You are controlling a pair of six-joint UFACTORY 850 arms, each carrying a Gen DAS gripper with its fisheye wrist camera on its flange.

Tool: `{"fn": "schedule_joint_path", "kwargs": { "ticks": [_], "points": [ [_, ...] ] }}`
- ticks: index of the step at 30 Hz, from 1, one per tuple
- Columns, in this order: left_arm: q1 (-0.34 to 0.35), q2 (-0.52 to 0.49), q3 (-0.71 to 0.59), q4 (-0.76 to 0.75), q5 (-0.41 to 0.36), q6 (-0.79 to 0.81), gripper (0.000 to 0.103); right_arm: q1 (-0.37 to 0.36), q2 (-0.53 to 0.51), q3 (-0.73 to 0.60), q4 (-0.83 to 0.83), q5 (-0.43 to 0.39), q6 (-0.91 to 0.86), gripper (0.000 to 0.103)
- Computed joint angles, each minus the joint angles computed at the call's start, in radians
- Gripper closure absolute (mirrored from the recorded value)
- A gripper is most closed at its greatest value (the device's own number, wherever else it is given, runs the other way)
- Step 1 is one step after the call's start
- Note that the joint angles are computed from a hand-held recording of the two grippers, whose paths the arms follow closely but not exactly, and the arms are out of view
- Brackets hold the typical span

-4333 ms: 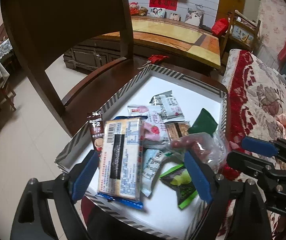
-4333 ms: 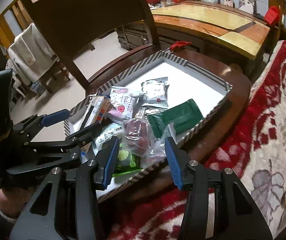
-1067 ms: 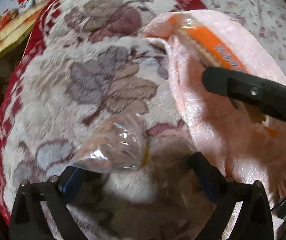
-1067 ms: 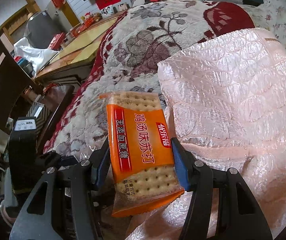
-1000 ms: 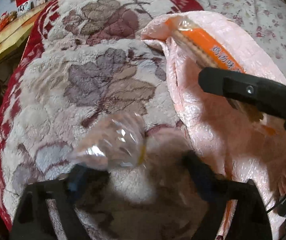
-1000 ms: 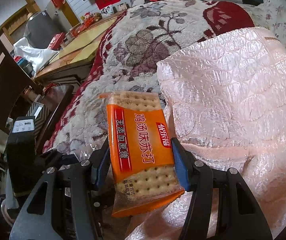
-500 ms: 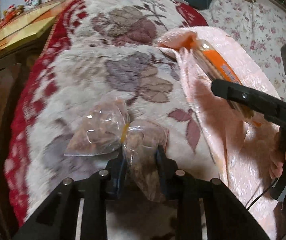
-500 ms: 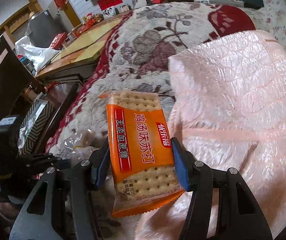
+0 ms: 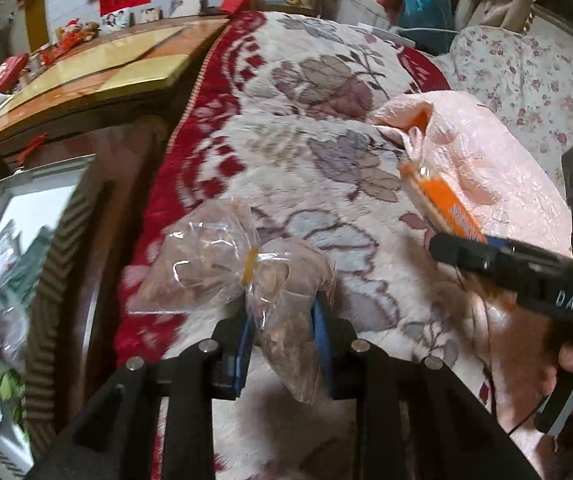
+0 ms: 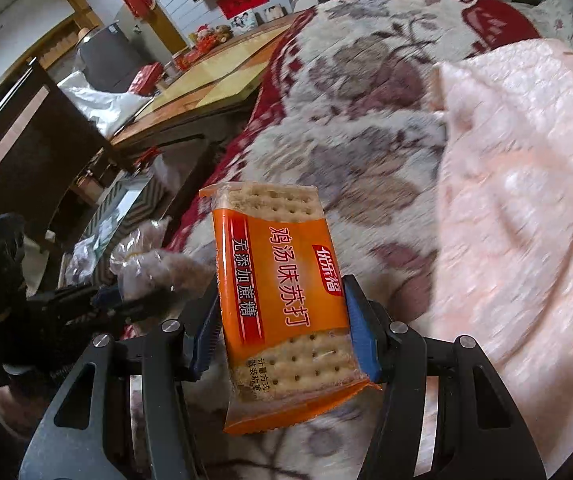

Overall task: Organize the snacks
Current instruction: 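Carry the nut bags with the left gripper while the right carries the cracker packet to the tray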

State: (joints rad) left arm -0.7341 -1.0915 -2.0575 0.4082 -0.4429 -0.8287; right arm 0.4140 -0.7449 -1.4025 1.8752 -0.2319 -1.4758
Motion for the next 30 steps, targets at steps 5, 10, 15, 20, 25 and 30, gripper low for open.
{"fn": "schedule_joint_path", "kwargs": {
  "ticks": [5, 10, 15, 20, 25, 30],
  "points": [
    [0.004, 0.078, 0.132, 0.137, 0.039, -0.156, 0.073, 0.039, -0.002, -0.004, -0.042, 0.0, 0.048, 0.047],
    [0.01, 0.139, 0.23, 0.269, 0.061, -0.305, 0.073, 0.068, -0.012, -0.03, -0.148, 0.011, 0.145, 0.047],
    [0.017, 0.188, 0.305, 0.391, 0.065, -0.447, 0.073, 0.099, -0.035, -0.078, -0.329, 0.024, 0.309, 0.047],
    [0.029, 0.238, 0.38, 0.509, 0.065, -0.585, 0.073, 0.125, -0.059, -0.135, -0.517, 0.024, 0.476, 0.047],
    [0.047, 0.288, 0.456, 0.603, 0.066, -0.704, 0.073, 0.149, -0.093, -0.207, -0.683, 0.008, 0.62, 0.047],
    [0.066, 0.338, 0.53, 0.697, 0.064, -0.829, 0.073, 0.171, -0.13, -0.285, -0.834, -0.016, 0.754, 0.047]
  ]
}}
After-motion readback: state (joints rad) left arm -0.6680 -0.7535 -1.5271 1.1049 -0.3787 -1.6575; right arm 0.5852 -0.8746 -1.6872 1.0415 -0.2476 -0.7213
